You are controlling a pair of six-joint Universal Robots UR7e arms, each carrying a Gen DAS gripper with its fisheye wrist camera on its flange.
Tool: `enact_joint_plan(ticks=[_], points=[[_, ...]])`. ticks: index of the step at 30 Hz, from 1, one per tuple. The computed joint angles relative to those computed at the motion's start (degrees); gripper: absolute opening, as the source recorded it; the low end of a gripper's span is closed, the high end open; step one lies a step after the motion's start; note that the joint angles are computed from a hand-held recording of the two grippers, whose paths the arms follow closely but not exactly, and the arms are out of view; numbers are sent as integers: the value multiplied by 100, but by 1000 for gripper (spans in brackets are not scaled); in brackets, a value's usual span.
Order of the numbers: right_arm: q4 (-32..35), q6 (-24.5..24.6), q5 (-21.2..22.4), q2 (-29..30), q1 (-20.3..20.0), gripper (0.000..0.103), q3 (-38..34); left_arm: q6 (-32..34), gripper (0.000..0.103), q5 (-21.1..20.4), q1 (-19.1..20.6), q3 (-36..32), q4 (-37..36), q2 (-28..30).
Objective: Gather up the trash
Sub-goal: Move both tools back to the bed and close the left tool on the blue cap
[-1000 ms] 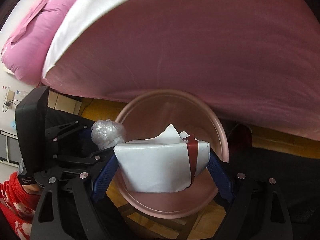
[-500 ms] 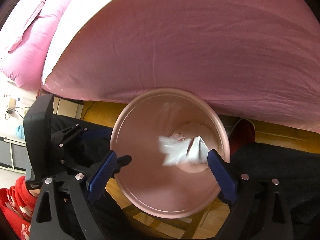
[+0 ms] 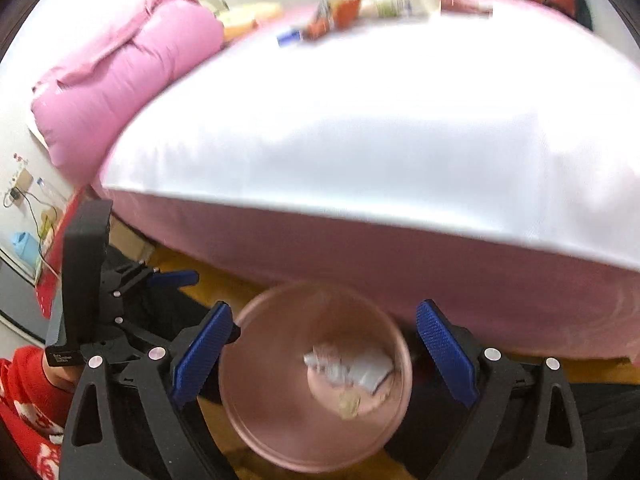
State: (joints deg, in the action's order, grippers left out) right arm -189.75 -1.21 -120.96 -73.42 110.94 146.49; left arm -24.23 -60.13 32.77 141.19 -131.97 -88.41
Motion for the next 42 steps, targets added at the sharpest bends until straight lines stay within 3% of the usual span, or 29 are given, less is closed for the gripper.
enact_joint_plan(ticks=[6,11,14,18,30,39,42], points=[[-720,-444,-403,-90,453,94,-153,-87,98,479,-253,-224,-34,-166],[-679,-694,-328,-220,516,94,-418,153,98,809,-328,-490,-152,-150],[-675,-950,-693,-125,684,97,-671,415,98,970,-288,-691,-307,-87],[-763,-1278,-707,-41,609,97,-970,747,98,1164,-195,-955,-559,78],[-199,-1454,539,53,-338,97,-1981,2067,98,1441,700,-2224,-1870,1255],[224,-1482,987,317,-870,96,-2578,2881,98,1477,1281,-3355,-2268,2283],[377,-1518,1063,405,-992,87,-2785,3191,98,1519,1415,-3682,-2340,2625]])
